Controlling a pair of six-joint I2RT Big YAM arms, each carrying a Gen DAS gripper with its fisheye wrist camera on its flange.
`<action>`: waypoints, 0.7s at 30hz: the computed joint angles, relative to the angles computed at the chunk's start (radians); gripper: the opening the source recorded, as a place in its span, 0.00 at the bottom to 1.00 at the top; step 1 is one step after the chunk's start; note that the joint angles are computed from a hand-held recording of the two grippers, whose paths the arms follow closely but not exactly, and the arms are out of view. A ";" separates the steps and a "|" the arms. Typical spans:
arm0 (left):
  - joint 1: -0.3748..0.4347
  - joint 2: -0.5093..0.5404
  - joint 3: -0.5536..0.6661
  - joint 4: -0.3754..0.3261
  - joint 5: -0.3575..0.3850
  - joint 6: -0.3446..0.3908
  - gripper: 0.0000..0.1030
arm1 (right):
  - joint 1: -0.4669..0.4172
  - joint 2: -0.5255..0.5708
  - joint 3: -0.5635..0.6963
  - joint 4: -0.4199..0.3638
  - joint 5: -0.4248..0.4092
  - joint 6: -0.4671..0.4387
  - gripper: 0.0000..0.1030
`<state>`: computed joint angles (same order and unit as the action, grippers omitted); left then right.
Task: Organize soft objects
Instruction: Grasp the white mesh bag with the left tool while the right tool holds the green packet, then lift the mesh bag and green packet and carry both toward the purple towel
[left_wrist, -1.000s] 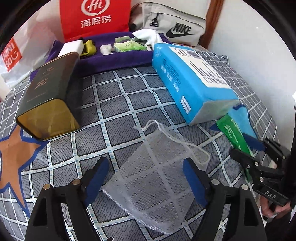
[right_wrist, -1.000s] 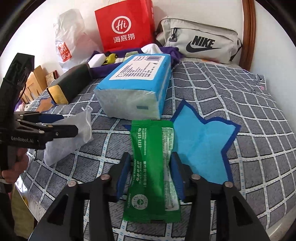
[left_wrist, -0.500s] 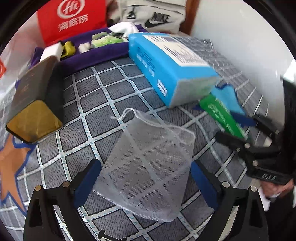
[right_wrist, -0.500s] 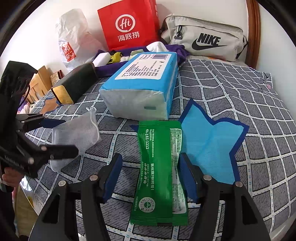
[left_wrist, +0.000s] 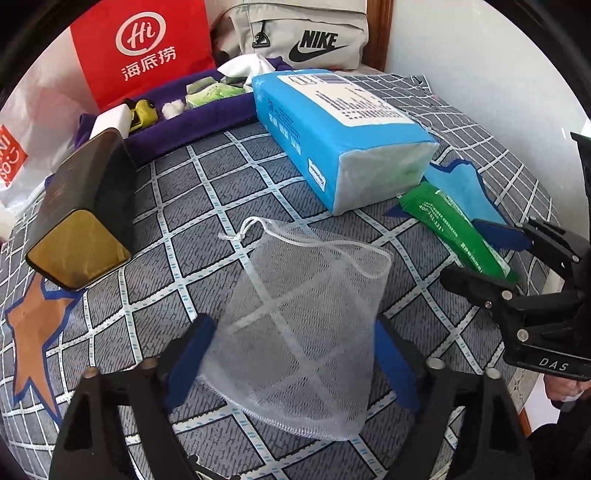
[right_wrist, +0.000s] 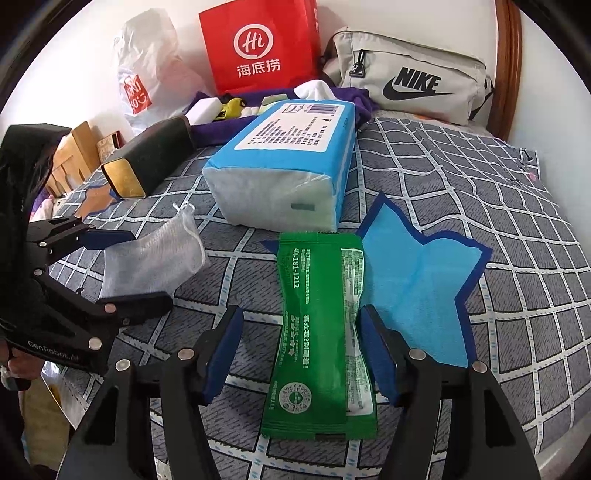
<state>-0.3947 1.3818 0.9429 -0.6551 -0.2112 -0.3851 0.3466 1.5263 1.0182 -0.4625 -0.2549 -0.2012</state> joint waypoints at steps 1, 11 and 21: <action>-0.002 -0.001 0.003 -0.006 -0.002 -0.003 0.70 | 0.000 -0.001 0.001 -0.003 0.004 0.002 0.62; 0.027 -0.017 0.011 -0.044 0.019 -0.061 0.17 | -0.005 -0.019 -0.009 -0.022 0.027 -0.008 0.43; 0.031 -0.064 -0.028 -0.054 0.060 -0.124 0.09 | -0.006 -0.033 -0.013 -0.053 0.025 -0.016 0.36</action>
